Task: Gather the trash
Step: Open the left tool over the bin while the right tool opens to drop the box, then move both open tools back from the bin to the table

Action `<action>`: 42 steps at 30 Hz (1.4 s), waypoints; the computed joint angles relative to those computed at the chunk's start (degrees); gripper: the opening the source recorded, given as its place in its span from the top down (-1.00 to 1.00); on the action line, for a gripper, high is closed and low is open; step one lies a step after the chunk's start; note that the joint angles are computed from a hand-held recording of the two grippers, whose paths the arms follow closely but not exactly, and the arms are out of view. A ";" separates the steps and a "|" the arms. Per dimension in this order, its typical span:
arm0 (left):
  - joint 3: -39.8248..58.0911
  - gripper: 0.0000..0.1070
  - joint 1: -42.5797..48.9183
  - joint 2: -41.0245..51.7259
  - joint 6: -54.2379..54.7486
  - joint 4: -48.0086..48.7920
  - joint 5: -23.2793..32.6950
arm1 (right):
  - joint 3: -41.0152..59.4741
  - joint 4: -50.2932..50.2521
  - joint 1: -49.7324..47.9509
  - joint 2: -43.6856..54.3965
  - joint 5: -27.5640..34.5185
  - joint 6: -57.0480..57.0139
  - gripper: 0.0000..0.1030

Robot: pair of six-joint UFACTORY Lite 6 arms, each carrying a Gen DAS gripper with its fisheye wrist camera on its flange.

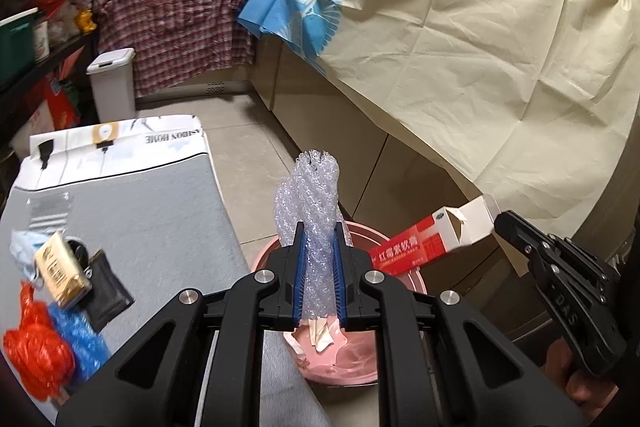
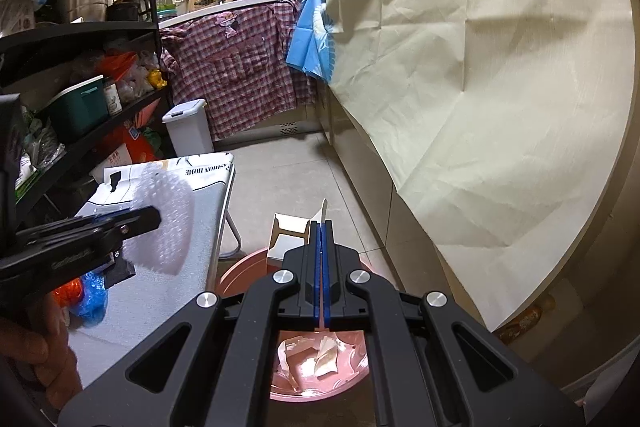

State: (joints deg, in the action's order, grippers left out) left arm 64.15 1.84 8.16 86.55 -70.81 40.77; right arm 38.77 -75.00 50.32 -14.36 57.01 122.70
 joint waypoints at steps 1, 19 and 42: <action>0.68 0.77 -0.58 0.71 -0.23 0.10 -0.43 | -0.12 -0.12 -0.55 -0.04 -0.50 -0.14 0.98; 7.47 0.20 -6.25 9.73 -3.16 -0.85 -3.38 | -1.11 -0.01 -7.54 1.61 -5.65 0.87 0.01; 4.25 0.20 22.55 -0.21 4.57 2.72 12.88 | 0.36 -2.88 4.48 1.06 6.82 5.03 0.00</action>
State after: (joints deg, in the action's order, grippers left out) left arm 68.40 24.39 7.95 91.12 -68.09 53.65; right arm 39.13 -77.88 54.80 -13.30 63.83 127.73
